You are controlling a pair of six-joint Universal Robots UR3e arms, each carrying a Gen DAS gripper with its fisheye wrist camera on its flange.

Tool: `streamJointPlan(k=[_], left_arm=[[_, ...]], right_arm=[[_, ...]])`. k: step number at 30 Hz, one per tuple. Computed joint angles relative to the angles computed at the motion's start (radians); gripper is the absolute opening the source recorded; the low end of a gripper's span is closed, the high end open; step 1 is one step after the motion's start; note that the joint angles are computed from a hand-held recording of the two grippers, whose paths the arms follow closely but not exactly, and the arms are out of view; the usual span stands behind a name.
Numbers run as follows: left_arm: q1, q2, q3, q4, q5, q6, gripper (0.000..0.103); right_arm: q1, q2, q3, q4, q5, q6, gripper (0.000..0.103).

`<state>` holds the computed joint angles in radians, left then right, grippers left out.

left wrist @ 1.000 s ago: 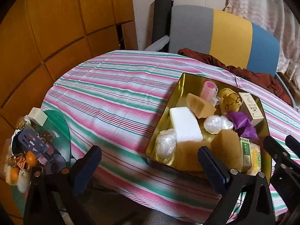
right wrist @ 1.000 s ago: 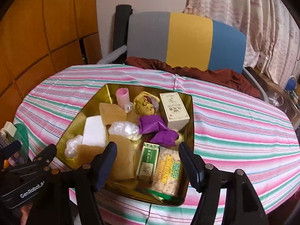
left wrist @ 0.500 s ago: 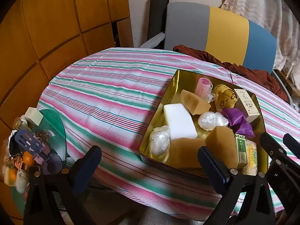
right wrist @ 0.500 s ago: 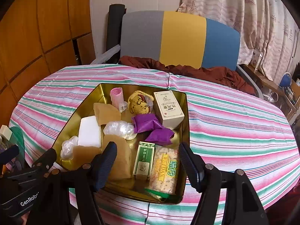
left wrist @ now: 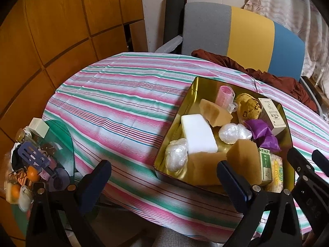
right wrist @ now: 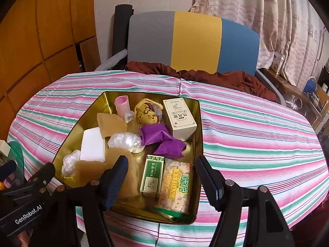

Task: Organize objects

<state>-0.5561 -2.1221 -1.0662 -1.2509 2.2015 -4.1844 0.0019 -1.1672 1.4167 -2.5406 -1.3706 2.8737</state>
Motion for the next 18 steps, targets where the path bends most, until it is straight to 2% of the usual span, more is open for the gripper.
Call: streamJointPlan(k=[10,18], left_arm=[[0.015,-0.009,0.009,-0.002,-0.025,0.006,0.103],[0.001,-0.035,0.044,-0.031,-0.003,-0.002,0.103]], right_arm=[[0.002,-0.001,0.005,-0.004,0.000,-0.006,0.069],[-0.003,0.007,0.001,-0.005,0.000,-0.003,0.069]])
